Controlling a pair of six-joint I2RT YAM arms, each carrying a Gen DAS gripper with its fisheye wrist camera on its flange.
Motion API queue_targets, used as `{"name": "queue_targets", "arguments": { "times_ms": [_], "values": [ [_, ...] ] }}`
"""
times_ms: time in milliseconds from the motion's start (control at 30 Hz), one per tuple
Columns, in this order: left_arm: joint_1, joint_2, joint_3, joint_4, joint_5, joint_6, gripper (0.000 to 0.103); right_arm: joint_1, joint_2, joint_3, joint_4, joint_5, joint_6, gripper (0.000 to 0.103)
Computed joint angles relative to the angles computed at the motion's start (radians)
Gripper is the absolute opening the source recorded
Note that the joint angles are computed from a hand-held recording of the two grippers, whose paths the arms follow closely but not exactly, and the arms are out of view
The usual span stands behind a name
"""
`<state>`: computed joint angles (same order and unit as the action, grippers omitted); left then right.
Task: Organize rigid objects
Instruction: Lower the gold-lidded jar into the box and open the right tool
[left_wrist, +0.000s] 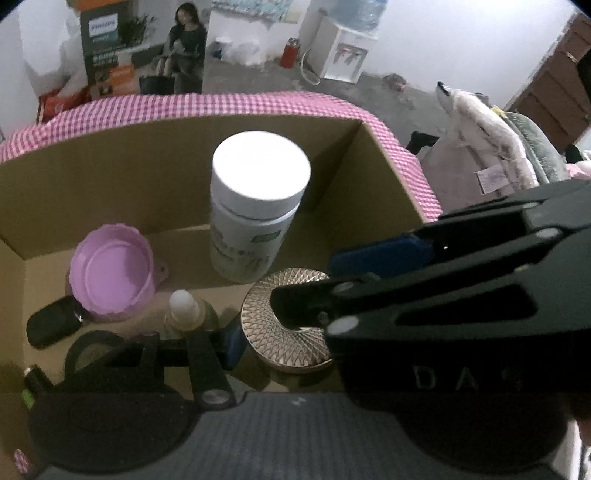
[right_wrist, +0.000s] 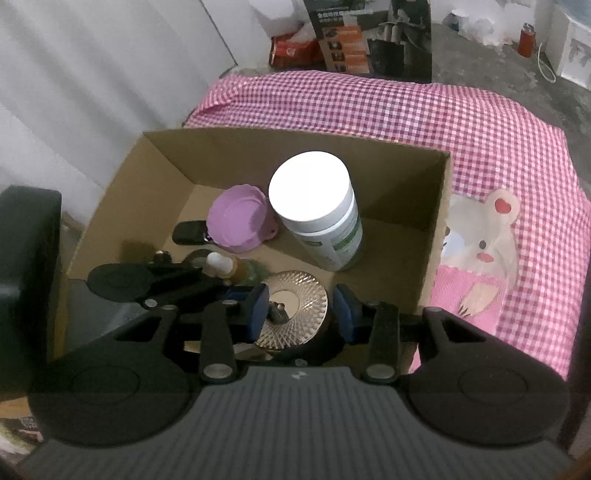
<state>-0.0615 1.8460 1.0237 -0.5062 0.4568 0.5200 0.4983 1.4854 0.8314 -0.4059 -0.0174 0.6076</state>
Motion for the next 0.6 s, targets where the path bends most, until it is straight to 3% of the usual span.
{"name": "queue_targets", "arguments": {
  "times_ms": [300, 600],
  "values": [
    [-0.016, 0.055, 0.063, -0.069, -0.032, -0.083, 0.057, 0.001, 0.046, 0.050, -0.033, 0.033, -0.064, 0.036],
    [-0.027, 0.068, 0.066, -0.067, -0.036, -0.130, 0.060, -0.002, 0.049, 0.037, -0.015, 0.062, -0.097, 0.035]
  ]
}}
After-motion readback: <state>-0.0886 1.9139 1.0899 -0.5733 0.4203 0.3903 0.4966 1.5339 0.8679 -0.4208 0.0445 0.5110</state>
